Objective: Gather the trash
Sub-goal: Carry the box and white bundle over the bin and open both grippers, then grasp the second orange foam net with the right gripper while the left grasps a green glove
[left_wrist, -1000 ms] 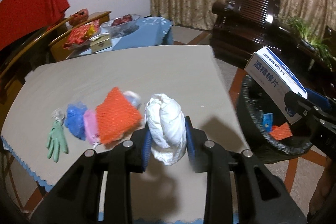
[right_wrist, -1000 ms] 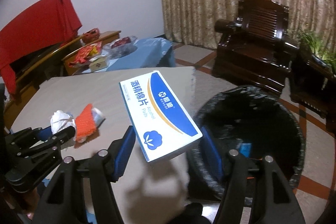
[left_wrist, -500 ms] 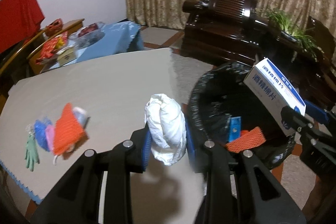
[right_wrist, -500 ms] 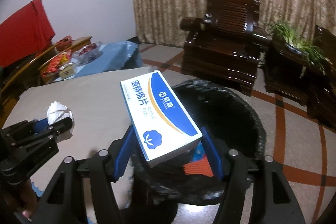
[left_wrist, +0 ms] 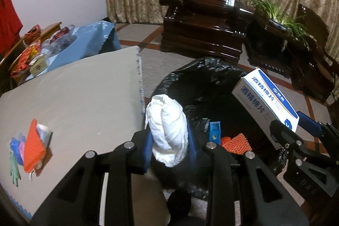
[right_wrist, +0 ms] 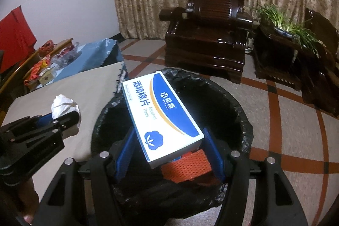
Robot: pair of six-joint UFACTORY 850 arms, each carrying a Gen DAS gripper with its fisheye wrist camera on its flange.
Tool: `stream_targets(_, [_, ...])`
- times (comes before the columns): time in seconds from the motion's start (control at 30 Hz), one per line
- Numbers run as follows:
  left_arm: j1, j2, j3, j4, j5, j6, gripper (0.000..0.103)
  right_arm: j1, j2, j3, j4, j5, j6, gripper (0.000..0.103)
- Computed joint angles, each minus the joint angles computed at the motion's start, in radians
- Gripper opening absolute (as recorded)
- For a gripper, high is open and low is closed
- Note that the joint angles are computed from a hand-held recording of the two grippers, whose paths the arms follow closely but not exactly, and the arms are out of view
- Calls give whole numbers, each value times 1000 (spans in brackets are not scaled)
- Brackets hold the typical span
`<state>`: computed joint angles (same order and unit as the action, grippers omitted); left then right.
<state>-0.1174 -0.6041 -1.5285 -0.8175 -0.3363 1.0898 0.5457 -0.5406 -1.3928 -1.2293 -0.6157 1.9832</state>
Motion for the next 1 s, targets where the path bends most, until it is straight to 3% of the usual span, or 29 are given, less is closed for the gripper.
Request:
stream_targets(0.07, [-10,-19,-19,0,-12,8,30,-16,-8,0,15,17,-5,64])
stream_targets(0.17, [-20,-55,-50,34,-33,-8,46,-39,-16,10,53,59,-7,71])
stream_targets(0.37, [-5,-75,-57,80,-18,-48,56,-40,-4,50,72,60,33,71])
stream_targets(0.6, [63,-45,-21,96,-5,-66,69,-13,21,58,83,54,70,66])
stream_targets(0.77, [126,-28,-19,124,0,-101,73,32,1,-8,75,51,42,61])
stream_targets(1.0, [235,-9,-33,87,3,-71,78,109,-123,-227,143,51,-151,56])
